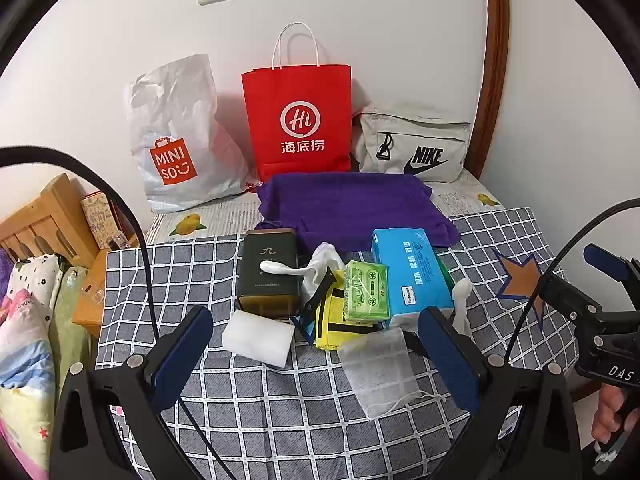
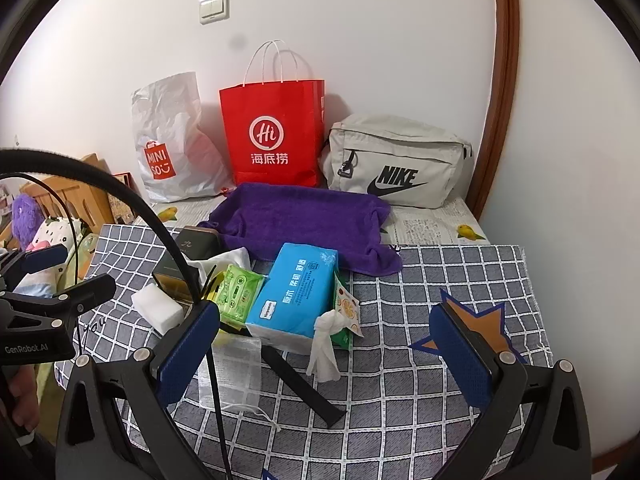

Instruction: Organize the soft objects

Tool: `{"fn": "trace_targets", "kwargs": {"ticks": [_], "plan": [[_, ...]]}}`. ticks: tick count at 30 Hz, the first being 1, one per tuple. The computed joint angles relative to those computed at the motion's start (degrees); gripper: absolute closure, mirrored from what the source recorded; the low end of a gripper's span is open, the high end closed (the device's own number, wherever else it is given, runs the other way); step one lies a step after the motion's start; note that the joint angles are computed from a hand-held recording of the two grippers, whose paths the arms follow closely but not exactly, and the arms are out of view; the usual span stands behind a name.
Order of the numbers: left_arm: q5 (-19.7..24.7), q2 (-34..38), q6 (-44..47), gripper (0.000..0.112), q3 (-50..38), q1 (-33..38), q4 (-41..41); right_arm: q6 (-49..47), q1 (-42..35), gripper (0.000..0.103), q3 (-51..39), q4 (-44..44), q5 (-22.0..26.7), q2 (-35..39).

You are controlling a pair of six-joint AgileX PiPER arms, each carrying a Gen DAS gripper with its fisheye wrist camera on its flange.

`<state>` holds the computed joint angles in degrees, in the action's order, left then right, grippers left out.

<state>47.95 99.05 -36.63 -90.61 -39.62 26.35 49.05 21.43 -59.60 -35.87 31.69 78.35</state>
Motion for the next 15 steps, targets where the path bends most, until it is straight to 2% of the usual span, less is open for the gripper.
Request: {"fn": "trace_targets", "kwargs": {"ticks": [5,11,15], "plan": [[-1.60,-0.58,1.82,0.009,0.64,0.75,-2.24,-0.17,0.06,0.000,-0.11,0.18,-0.18,0.27],[-0.93,-0.20,2.02,0.009,0.26,1.15,-2.24,-0.99,-0.23,0.000,-0.07,1.32,-1.15,1.07],[-2.07,-0.15,3.41,0.009,0.97,2.77,-4.23,-2.79,-0.99,0.000,-0.18,3.29,-2.21,2.35]]}}
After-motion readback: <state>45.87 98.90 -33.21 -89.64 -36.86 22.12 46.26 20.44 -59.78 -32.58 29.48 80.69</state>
